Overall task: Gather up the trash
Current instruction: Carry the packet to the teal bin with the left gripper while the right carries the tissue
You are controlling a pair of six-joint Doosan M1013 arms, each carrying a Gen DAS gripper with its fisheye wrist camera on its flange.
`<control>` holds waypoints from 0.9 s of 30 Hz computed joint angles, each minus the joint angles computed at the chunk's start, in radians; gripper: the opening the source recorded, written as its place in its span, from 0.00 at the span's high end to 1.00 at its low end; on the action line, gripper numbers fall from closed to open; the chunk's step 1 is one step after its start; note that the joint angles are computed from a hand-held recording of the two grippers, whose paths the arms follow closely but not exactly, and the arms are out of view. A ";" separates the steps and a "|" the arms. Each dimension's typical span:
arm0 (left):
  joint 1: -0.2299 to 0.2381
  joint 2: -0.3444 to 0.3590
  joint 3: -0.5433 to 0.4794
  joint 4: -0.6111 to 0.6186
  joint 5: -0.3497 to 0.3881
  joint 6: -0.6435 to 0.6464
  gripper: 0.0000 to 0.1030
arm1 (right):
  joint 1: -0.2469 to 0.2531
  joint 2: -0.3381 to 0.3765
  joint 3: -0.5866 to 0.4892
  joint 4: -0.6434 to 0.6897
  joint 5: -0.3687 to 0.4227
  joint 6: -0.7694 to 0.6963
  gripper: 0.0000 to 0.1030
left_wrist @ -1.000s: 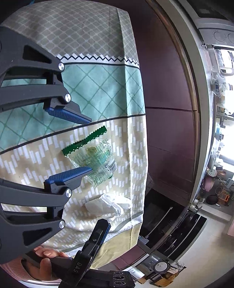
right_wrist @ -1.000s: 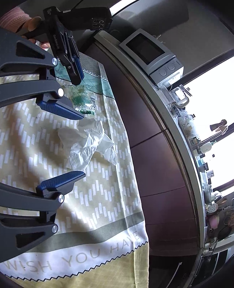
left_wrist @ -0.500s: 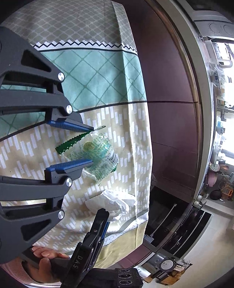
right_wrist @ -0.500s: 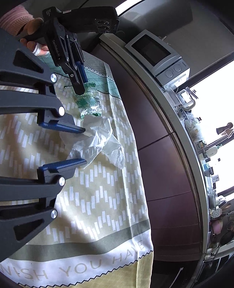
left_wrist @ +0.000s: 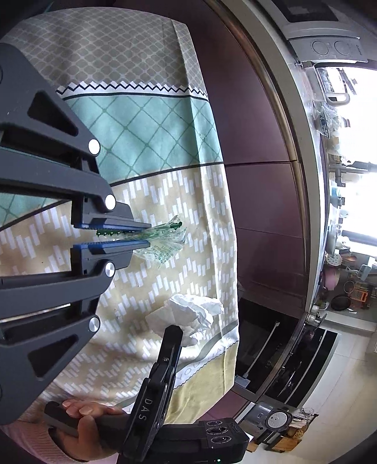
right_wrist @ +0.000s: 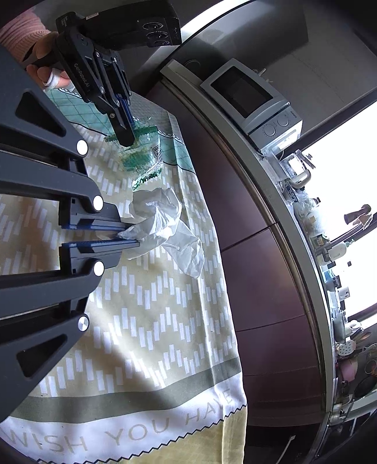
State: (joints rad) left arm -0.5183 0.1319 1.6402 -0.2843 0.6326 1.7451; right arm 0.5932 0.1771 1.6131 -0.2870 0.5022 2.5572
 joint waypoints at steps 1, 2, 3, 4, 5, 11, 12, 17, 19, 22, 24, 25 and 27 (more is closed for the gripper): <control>0.004 -0.008 0.007 -0.010 -0.001 0.008 0.94 | 0.003 -0.004 0.003 0.001 -0.007 -0.004 0.95; 0.007 -0.015 0.012 -0.015 -0.002 0.012 0.94 | 0.006 -0.008 0.007 0.001 -0.014 -0.004 0.95; 0.010 -0.027 0.022 -0.025 -0.008 0.023 0.94 | 0.009 -0.012 0.010 -0.004 -0.020 0.000 0.95; 0.014 -0.040 0.034 -0.035 -0.013 0.037 0.94 | 0.013 -0.014 0.010 -0.009 -0.024 0.004 0.96; 0.018 -0.053 0.045 -0.045 -0.017 0.050 0.94 | 0.017 -0.018 0.013 -0.013 -0.031 0.008 0.95; 0.053 -0.130 0.109 -0.106 -0.020 0.105 0.94 | 0.048 -0.036 0.027 -0.015 -0.064 0.005 0.95; 0.057 -0.145 0.122 -0.100 -0.024 0.101 0.94 | 0.054 -0.038 0.029 -0.016 -0.069 0.007 0.95; 0.079 -0.202 0.168 -0.110 -0.017 0.098 0.94 | 0.088 -0.045 0.031 -0.023 -0.083 0.006 0.95; 0.086 -0.220 0.183 -0.100 -0.015 0.087 0.94 | 0.103 -0.044 0.028 -0.032 -0.082 0.006 0.95; 0.092 -0.251 0.207 -0.087 -0.013 0.076 0.94 | 0.126 -0.043 0.022 -0.038 -0.087 0.004 0.95; 0.094 -0.271 0.223 -0.072 -0.013 0.070 0.94 | 0.143 -0.041 0.016 -0.052 -0.087 0.009 0.95; 0.097 -0.284 0.233 -0.061 -0.014 0.062 0.94 | 0.150 -0.041 0.015 -0.056 -0.088 0.010 0.95; 0.108 -0.300 0.243 -0.070 -0.007 0.063 0.94 | 0.165 -0.039 0.012 -0.050 -0.095 -0.002 0.95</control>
